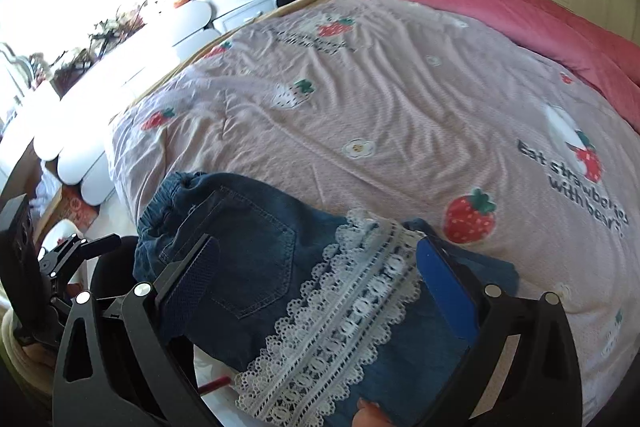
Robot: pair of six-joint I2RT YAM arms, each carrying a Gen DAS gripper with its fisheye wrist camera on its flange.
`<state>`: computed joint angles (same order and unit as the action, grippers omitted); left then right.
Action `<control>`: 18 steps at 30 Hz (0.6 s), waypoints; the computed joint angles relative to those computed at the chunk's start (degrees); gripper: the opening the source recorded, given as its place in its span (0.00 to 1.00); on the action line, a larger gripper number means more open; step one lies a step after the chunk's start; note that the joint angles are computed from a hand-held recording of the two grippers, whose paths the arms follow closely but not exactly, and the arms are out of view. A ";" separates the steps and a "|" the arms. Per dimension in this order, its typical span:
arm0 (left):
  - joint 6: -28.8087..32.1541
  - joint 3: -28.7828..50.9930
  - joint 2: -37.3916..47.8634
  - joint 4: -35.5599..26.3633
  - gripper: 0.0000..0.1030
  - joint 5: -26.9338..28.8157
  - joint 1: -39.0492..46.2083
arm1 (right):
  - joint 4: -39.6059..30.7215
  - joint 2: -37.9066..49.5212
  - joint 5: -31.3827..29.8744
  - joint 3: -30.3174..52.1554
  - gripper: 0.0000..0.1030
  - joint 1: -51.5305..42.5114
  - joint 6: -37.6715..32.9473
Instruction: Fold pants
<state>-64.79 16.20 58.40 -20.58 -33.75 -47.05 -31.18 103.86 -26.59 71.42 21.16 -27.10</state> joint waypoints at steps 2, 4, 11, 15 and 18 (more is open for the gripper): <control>-1.55 -2.19 -0.93 2.11 0.91 1.83 1.25 | -0.99 2.52 0.63 2.31 0.95 2.81 -0.35; -3.02 -4.59 -1.99 5.51 0.91 4.17 3.03 | -2.49 5.50 1.23 5.59 0.95 5.79 -0.41; -3.91 -10.63 -5.75 16.24 0.91 9.22 7.39 | -10.04 18.58 2.15 20.99 0.95 15.90 -1.43; -2.11 -10.90 -4.23 19.76 0.90 11.90 9.89 | -17.90 27.24 1.34 31.80 0.95 19.53 -2.29; -0.43 -11.95 -3.64 23.99 0.81 14.91 12.28 | -23.59 32.02 1.43 37.33 0.44 21.21 -4.30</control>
